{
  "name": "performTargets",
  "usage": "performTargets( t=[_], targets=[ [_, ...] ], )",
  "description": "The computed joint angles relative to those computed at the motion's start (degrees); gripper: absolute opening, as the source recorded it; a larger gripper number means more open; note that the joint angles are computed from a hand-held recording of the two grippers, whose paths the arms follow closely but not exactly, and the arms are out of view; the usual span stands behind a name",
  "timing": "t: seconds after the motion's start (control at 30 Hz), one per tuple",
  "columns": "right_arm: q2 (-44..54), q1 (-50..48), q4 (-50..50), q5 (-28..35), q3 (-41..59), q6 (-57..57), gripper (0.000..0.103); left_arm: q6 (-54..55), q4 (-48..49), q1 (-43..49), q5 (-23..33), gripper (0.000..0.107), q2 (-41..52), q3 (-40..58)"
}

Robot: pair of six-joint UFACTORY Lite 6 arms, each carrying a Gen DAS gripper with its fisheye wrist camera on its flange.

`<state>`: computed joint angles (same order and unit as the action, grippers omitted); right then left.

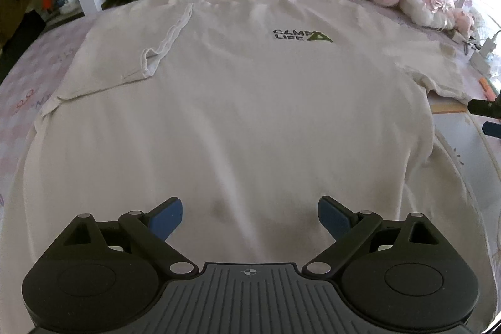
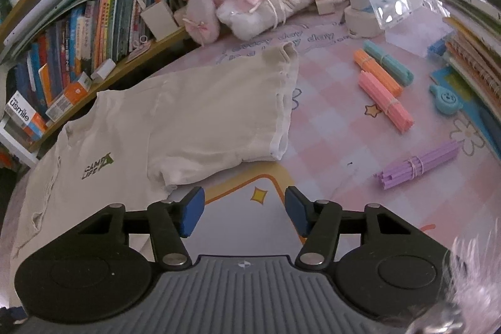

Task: Fold clothes
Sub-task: 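Move the right tool over the unfolded sleeve nearest it, then grasp the sleeve hem with the right tool and fold it over the body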

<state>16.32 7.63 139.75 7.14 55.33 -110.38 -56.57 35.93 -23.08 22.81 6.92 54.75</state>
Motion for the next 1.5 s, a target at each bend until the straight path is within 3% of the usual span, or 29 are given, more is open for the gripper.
performTargets(
  t=[0.13, 0.27, 0.37, 0.53, 0.67, 0.9, 1.47, 1.5],
  targets=[
    [0.8, -0.1, -1.1, -0.3, 0.5, 0.8, 0.053, -0.9, 1.9, -0.3, -2.6, 0.095, -1.8, -1.5],
    [1.3, -0.7, -2.9, -0.1, 0.7, 2.7, 0.05, -8.0, 9.9, -0.9, -7.9, 0.095, -4.8, -4.3],
    [1.6, -1.9, -9.2, 1.9, 0.7, 10.8, 0.048, -13.5, 15.7, -0.6, -11.8, 0.095, -6.7, -6.0],
    [4.0, -4.3, -19.6, 6.6, 2.9, 24.9, 0.039, -24.4, 26.3, -2.0, -11.3, 0.095, -7.8, -6.4],
    [7.1, -6.0, -21.4, 9.1, 6.0, 30.5, 0.033, -23.4, 25.2, -2.7, -9.2, 0.095, -7.8, -6.4],
    [8.6, -6.7, -17.8, 10.9, 6.9, 29.7, 0.033, -20.9, 22.4, -3.2, -7.2, 0.095, -8.0, -6.5],
    [14.7, -5.8, -15.8, 7.0, 15.7, 34.0, 0.033, -15.6, 18.8, -3.0, -7.2, 0.095, -8.3, -6.7],
    [15.1, -5.3, -15.6, 6.0, 16.4, 33.8, 0.029, -15.7, 18.9, -2.9, -7.3, 0.095, -8.4, -6.8]
  ],
)
